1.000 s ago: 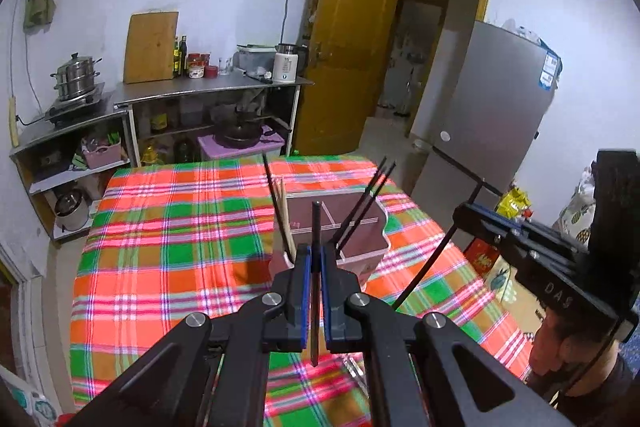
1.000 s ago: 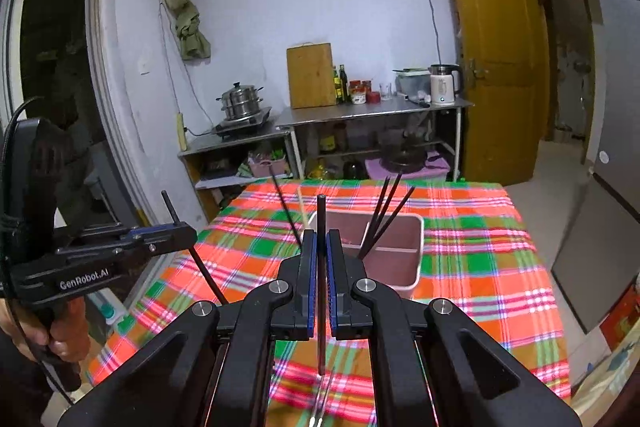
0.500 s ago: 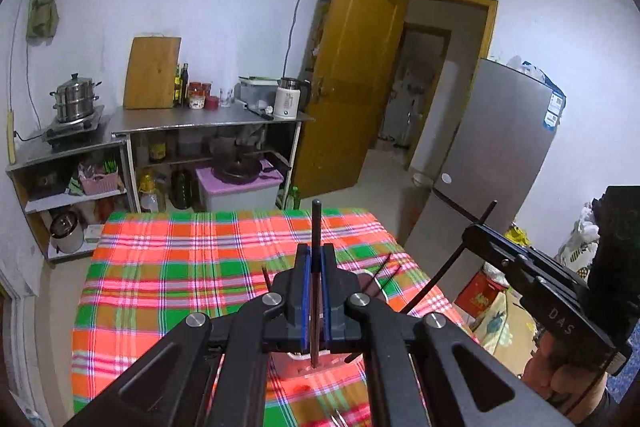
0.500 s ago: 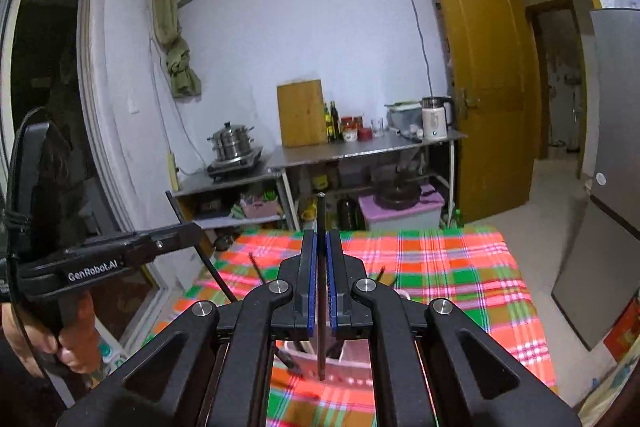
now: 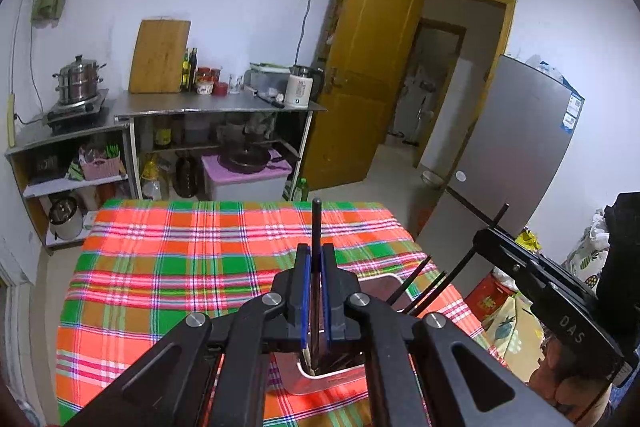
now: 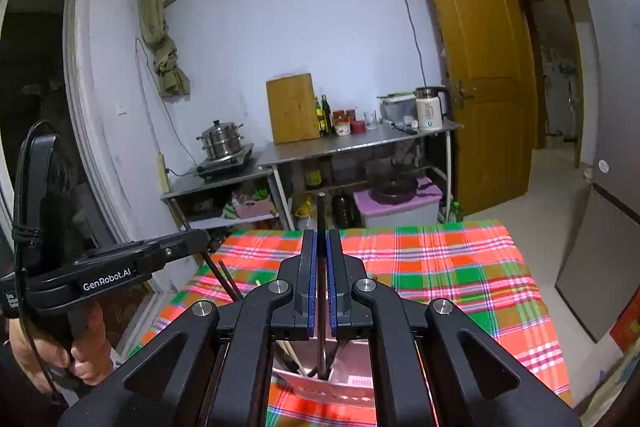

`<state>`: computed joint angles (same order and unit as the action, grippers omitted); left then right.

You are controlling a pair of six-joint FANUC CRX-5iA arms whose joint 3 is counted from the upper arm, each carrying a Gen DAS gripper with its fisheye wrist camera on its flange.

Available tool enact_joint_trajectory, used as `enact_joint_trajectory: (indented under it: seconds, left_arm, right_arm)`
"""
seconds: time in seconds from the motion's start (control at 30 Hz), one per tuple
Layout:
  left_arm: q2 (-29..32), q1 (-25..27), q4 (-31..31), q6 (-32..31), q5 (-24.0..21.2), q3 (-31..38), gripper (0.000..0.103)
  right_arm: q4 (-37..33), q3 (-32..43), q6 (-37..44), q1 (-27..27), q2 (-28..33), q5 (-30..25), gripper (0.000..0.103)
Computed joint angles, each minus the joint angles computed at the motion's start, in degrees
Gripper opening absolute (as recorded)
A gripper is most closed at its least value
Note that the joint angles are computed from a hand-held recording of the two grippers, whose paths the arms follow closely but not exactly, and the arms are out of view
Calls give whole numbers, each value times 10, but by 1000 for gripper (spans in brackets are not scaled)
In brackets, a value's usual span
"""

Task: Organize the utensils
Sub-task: 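Lower both chopsticks into the basket and open both tools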

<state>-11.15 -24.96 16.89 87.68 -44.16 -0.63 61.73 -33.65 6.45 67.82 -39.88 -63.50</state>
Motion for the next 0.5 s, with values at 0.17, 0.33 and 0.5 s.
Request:
enact_joint_trajectory:
  seconds: [0.17, 0.33, 0.5]
  left_arm:
    - [2, 6, 15, -9, 10, -27, 4]
    - [4, 6, 20, -13, 16, -49, 4]
    - [4, 5, 25, -19, 19, -63, 5]
  right_arm:
    - [-16, -16, -4, -9, -3, 12, 4]
    - [-37, -29, -10, -20, -4, 23, 4]
    - [-63, -38, -4, -28, -3, 34, 4]
